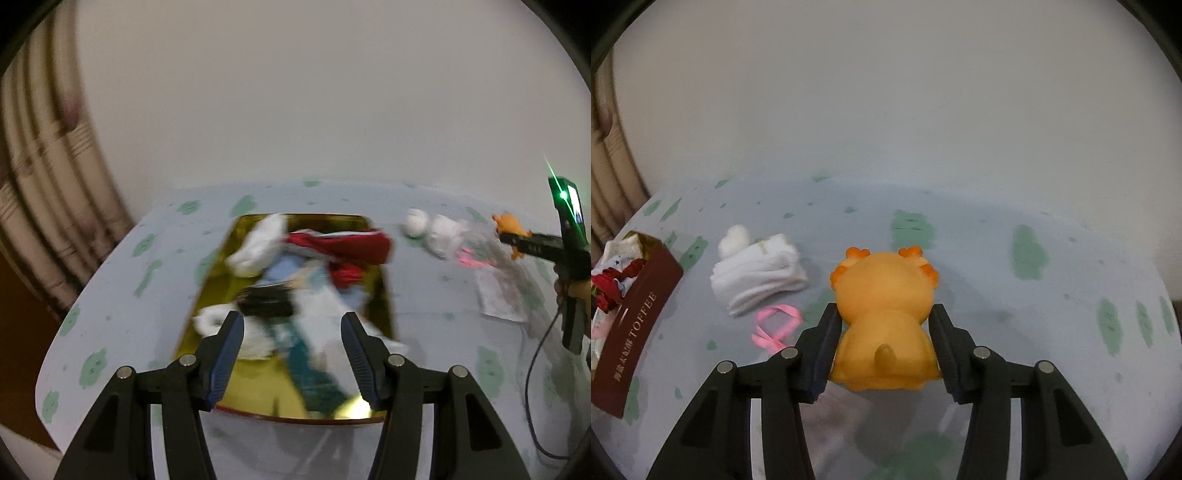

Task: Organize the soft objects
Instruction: 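Lift the plush toy with the right tool while the left tool grasps the white pouch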

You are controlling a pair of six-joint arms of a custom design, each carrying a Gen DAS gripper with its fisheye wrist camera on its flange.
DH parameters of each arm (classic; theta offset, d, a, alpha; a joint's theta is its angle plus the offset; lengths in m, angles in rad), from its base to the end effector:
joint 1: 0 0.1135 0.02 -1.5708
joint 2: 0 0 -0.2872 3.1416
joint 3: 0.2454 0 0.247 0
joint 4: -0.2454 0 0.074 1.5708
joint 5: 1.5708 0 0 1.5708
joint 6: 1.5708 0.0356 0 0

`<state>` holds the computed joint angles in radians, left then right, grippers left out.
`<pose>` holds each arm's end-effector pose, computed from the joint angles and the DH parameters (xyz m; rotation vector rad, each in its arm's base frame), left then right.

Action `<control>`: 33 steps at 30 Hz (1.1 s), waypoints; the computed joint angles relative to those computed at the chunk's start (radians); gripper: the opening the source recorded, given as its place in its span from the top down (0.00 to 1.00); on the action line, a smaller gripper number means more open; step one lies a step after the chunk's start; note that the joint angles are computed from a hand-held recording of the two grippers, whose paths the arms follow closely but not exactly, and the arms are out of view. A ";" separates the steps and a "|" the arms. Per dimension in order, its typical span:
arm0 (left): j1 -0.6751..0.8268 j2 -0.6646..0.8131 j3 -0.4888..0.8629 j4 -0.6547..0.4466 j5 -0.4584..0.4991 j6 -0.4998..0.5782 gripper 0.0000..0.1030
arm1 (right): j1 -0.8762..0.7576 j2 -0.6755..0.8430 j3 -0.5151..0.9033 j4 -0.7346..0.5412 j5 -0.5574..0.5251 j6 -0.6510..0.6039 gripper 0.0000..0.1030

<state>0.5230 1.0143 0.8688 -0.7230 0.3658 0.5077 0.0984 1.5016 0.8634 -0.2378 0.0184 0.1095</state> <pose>0.1652 0.0805 0.3001 0.1418 2.3606 0.0462 0.2971 0.0287 0.2213 0.0218 2.4477 0.0696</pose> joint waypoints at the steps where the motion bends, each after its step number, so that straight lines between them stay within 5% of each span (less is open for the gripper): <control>1: -0.049 -0.015 0.000 -0.013 -0.014 -0.007 0.45 | -0.023 -0.029 -0.021 -0.007 -0.005 -0.004 0.56; 16: -0.877 0.067 -0.002 0.000 -0.306 -0.343 0.45 | -0.323 -0.302 -0.315 -0.045 -0.075 -0.098 0.56; 23: -0.988 0.259 0.065 0.064 -0.269 -0.488 0.45 | -0.260 -0.322 -0.339 -0.014 0.005 -0.100 0.55; 33: -1.043 0.487 0.138 0.127 -0.298 -0.576 0.45 | -0.309 -0.266 -0.323 -0.023 -0.069 -0.107 0.55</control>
